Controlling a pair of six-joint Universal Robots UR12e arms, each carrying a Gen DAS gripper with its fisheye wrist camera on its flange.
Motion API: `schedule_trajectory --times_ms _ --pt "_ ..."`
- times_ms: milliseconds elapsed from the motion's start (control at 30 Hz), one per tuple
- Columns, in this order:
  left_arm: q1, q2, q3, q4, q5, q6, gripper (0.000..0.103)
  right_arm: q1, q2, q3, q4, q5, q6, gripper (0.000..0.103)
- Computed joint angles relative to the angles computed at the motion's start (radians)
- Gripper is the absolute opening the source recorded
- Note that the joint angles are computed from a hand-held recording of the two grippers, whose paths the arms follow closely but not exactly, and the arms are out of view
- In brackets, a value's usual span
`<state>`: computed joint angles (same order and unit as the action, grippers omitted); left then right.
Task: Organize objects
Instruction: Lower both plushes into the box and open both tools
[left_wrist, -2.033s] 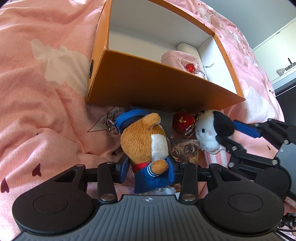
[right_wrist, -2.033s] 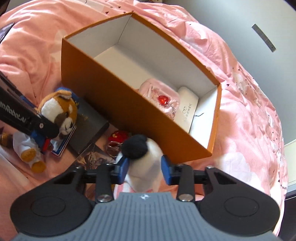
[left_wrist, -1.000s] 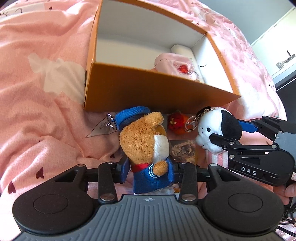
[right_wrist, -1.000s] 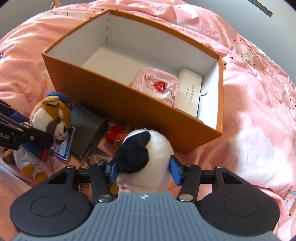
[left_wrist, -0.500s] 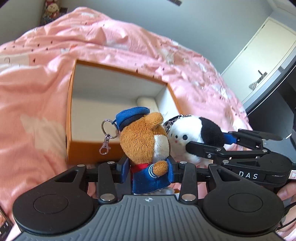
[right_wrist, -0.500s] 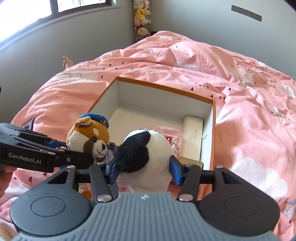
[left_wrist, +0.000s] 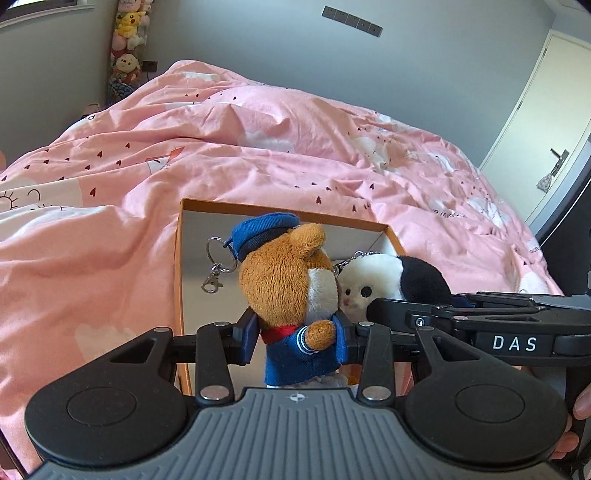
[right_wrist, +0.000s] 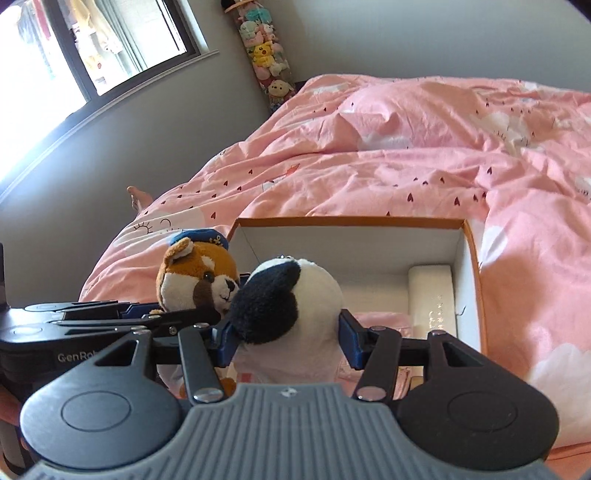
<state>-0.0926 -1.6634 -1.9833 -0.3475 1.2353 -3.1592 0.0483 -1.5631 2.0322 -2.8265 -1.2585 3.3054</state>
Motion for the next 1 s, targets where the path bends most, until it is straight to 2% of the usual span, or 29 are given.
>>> schedule_trajectory --times_ms 233,533,767,1000 --pt "-0.016 -0.039 0.024 -0.048 0.068 0.020 0.045 -0.014 0.071 -0.038 0.033 0.069 0.050 0.056" --pt "-0.039 -0.072 0.054 -0.103 0.167 0.071 0.045 -0.017 0.140 -0.096 0.123 0.111 0.073 0.055" --pt "-0.070 -0.097 0.067 -0.130 0.262 0.139 0.045 -0.003 0.180 -0.126 0.203 0.096 0.047 0.055" --pt "-0.100 -0.117 0.093 -0.171 0.348 0.210 0.046 -0.001 0.202 -0.143 0.241 0.095 0.043 0.055"
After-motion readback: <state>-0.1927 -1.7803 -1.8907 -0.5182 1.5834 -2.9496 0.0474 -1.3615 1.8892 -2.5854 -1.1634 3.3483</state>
